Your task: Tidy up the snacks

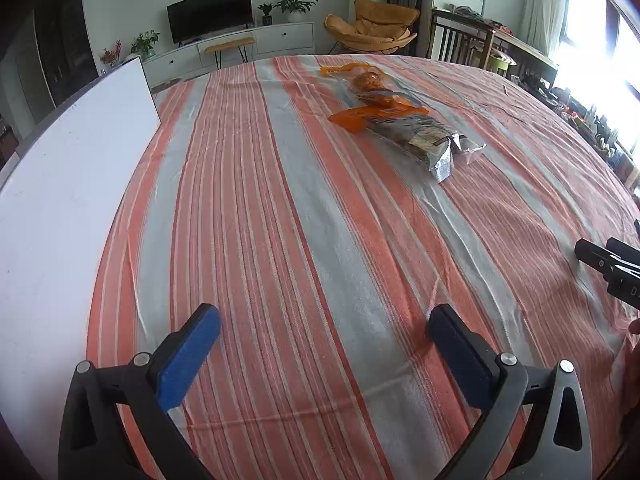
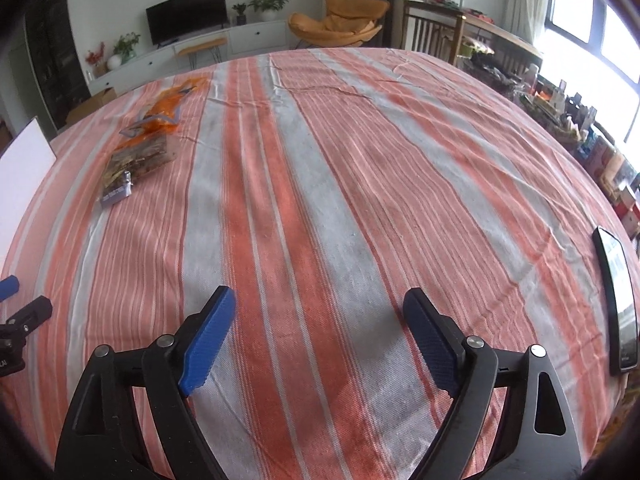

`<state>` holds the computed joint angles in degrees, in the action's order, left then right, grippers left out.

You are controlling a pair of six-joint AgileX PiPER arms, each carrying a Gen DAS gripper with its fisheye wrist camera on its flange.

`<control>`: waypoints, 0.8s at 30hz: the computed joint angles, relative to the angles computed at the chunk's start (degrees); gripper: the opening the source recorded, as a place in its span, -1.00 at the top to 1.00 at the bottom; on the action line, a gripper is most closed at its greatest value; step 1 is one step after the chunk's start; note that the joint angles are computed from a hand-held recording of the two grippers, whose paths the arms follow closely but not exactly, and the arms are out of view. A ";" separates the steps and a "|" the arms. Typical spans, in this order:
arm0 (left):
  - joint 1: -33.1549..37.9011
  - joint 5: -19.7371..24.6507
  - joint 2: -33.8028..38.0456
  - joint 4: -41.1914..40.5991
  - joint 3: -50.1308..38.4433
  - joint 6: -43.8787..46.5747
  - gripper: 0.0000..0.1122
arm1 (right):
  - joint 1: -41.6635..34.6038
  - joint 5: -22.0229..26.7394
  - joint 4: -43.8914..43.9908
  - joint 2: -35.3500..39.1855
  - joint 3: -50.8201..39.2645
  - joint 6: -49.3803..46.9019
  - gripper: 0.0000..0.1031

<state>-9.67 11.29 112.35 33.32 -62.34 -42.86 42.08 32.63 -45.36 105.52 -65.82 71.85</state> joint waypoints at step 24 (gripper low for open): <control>0.03 -0.02 -0.28 0.09 0.30 -0.09 -0.84 | -0.10 0.04 0.52 0.01 -0.24 -0.65 -0.76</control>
<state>-9.64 11.27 112.07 33.40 -62.04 -42.95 41.97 32.67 -44.84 105.53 -66.05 71.20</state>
